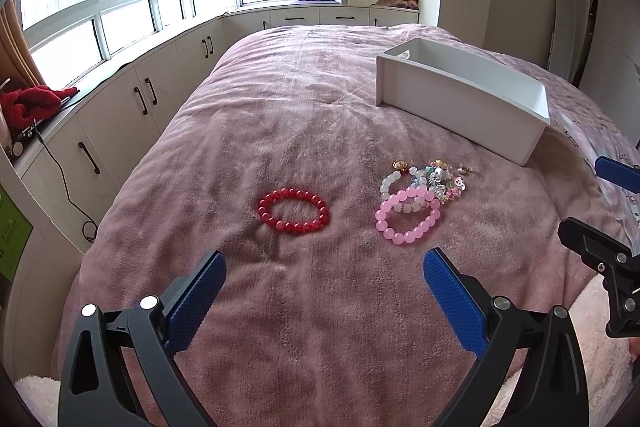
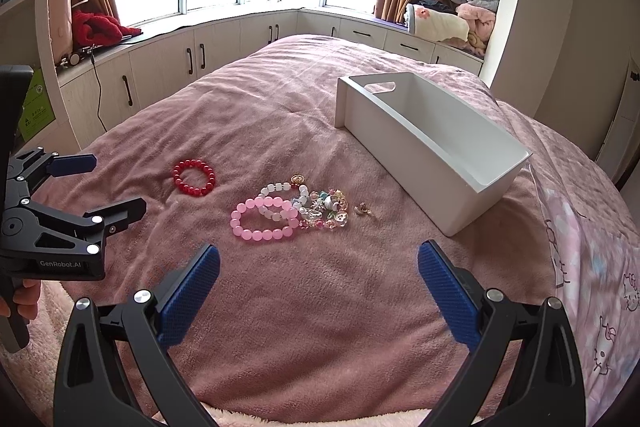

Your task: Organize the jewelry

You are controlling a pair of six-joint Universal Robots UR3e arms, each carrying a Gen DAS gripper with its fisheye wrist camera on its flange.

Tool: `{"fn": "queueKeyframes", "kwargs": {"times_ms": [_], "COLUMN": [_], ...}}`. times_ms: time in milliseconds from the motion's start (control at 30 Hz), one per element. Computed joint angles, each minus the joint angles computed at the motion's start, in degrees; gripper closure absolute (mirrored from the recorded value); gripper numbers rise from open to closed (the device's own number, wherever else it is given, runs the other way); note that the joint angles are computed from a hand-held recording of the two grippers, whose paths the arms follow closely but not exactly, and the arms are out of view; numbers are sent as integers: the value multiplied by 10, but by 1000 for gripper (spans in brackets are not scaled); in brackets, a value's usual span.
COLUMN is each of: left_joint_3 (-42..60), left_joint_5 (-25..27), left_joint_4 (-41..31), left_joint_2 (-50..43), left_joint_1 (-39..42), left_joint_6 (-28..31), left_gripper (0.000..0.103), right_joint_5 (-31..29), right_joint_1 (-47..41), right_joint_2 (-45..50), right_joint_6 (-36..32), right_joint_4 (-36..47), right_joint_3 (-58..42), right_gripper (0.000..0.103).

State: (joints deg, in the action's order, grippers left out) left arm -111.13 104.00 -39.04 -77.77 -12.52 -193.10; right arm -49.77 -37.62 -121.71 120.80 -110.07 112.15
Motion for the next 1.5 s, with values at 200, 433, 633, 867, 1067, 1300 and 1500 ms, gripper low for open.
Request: {"fn": "queueKeyframes", "kwargs": {"times_ms": [200,433,633,867,1067,1300,1500], "left_joint_3": [-14,-27,-27,-2,13,2,3], "left_joint_5": [-18,-48,-89,-114,-130,-156,-143], "left_joint_4": [6,17,39,79,136,157,178], "left_joint_2": [10,12,-6,-76,-155,-201,-227], "left_joint_1": [23,56,91,130,169,204,194], "left_joint_6": [13,42,95,153,179,176,185], "left_gripper": [3,3,3,3,4,25,26], "right_joint_5": [-24,-50,-52,-39,-48,-20,-38], "right_joint_1": [26,62,82,125,158,183,207], "right_joint_2": [14,53,115,236,372,457,495], "right_joint_6": [20,44,85,126,144,73,59], "right_joint_4": [-30,-47,-53,-78,-59,-51,-63], "right_joint_3": [0,-21,-67,-156,-257,-296,-304], "right_gripper": [5,5,5,11,34,49,62]}}
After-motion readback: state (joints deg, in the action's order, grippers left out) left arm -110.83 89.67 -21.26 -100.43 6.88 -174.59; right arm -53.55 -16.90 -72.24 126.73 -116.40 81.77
